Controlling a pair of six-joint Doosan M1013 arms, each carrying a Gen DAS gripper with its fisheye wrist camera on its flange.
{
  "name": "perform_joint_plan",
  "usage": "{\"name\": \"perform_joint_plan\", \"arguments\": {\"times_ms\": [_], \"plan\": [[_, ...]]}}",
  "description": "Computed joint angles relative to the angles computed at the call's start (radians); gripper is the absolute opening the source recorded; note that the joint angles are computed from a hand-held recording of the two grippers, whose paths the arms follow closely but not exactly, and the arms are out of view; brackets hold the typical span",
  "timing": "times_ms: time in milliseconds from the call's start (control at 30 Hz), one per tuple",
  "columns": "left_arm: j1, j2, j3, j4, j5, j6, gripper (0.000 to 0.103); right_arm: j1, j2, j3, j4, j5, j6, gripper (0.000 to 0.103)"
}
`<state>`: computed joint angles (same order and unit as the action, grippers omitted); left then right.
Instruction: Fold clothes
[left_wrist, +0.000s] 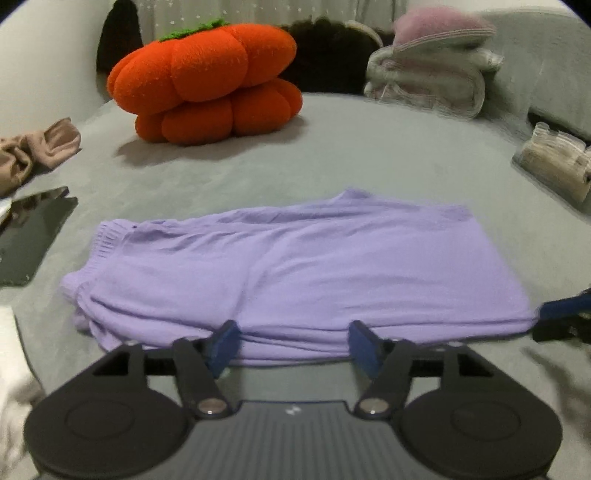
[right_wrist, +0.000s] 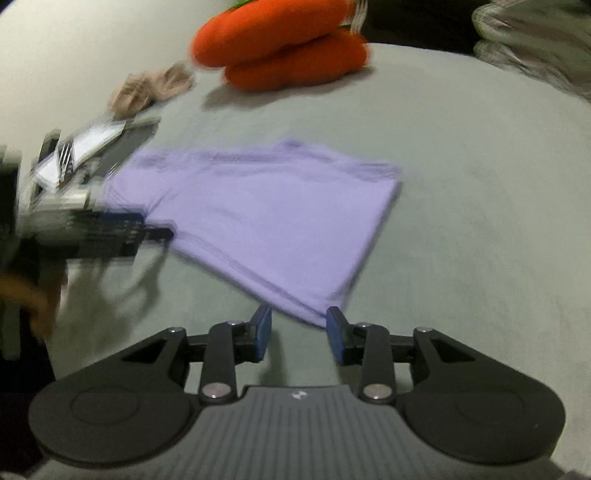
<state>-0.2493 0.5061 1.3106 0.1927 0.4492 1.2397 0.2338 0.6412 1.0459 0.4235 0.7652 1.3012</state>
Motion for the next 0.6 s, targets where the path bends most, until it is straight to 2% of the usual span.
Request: {"name": "perform_joint_plan", "arguments": {"times_ms": [67, 133, 233, 333, 367, 500, 600], "plan": [[-0.001, -0.015, 0.026, -0.063, -0.065, 0.037, 0.078, -0.015, -0.002, 0.009, 0.042, -0.029, 0.063, 0.048], [-0.006, -0.022, 0.041, -0.088, -0.110, 0.061, 0.078, -0.027, 0.005, 0.008, 0.077, -0.039, 0.133, 0.048], [-0.016, -0.005, 0.024, -0.074, -0.100, 0.062, 0.078, -0.033, 0.019, -0.003, 0.118, -0.039, 0.191, 0.048], [-0.015, 0.010, 0.009, -0.184, -0.095, 0.161, 0.078, -0.035, 0.031, -0.014, 0.191, -0.027, 0.178, 0.049], [-0.016, 0.016, 0.003, -0.186, -0.085, 0.166, 0.078, -0.038, 0.035, -0.017, 0.226, -0.018, 0.172, 0.049], [-0.026, 0.038, -0.026, -0.106, -0.018, 0.111, 0.078, -0.044, 0.050, -0.029, 0.273, -0.013, 0.203, 0.048], [-0.029, 0.040, -0.032, -0.083, 0.003, 0.106, 0.078, -0.044, 0.056, -0.036, 0.275, -0.029, 0.232, 0.047]]}}
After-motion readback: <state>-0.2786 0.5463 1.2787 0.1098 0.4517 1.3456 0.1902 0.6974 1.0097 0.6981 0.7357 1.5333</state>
